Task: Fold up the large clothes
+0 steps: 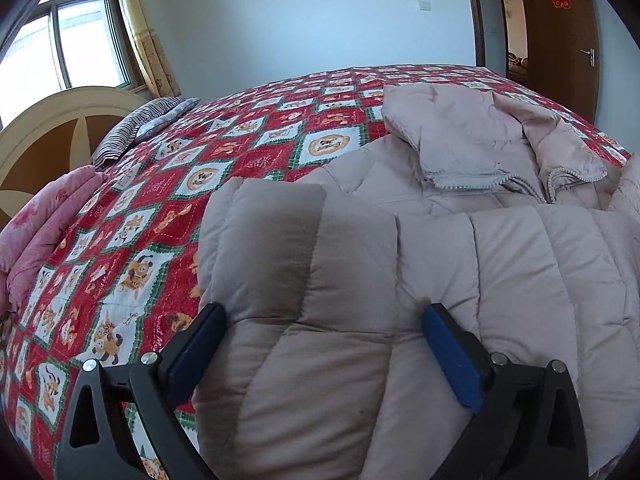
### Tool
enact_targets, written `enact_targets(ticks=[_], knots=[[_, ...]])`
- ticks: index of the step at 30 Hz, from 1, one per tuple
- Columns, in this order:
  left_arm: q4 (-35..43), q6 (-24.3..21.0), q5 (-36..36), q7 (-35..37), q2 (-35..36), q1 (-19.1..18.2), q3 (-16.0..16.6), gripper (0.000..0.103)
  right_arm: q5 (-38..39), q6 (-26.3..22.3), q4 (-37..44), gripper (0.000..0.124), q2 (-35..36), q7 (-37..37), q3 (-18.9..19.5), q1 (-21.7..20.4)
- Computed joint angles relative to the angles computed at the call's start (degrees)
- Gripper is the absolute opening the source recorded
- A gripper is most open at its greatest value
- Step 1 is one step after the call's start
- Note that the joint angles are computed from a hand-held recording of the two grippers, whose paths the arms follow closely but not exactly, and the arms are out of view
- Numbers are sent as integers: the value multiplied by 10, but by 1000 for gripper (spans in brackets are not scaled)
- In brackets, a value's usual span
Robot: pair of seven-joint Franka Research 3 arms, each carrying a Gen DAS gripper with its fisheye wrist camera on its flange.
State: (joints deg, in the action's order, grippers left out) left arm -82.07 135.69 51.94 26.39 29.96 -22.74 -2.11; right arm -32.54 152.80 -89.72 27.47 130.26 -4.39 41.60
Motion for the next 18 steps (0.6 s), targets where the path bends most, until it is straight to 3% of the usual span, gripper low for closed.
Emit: enact_targets(ticks=[6,12,18], knots=[[-1,-2,2,-4,0,-2,1,100,18,-37,7,54,-14,-15,11,-3],[2,-8,9,-8,2,-5,3,100,-49,-35,29,57,-25,45,-1,17],[2,-12,14,-11,2,-7,3,100,10,-70,146,58,56,-35,28,1]])
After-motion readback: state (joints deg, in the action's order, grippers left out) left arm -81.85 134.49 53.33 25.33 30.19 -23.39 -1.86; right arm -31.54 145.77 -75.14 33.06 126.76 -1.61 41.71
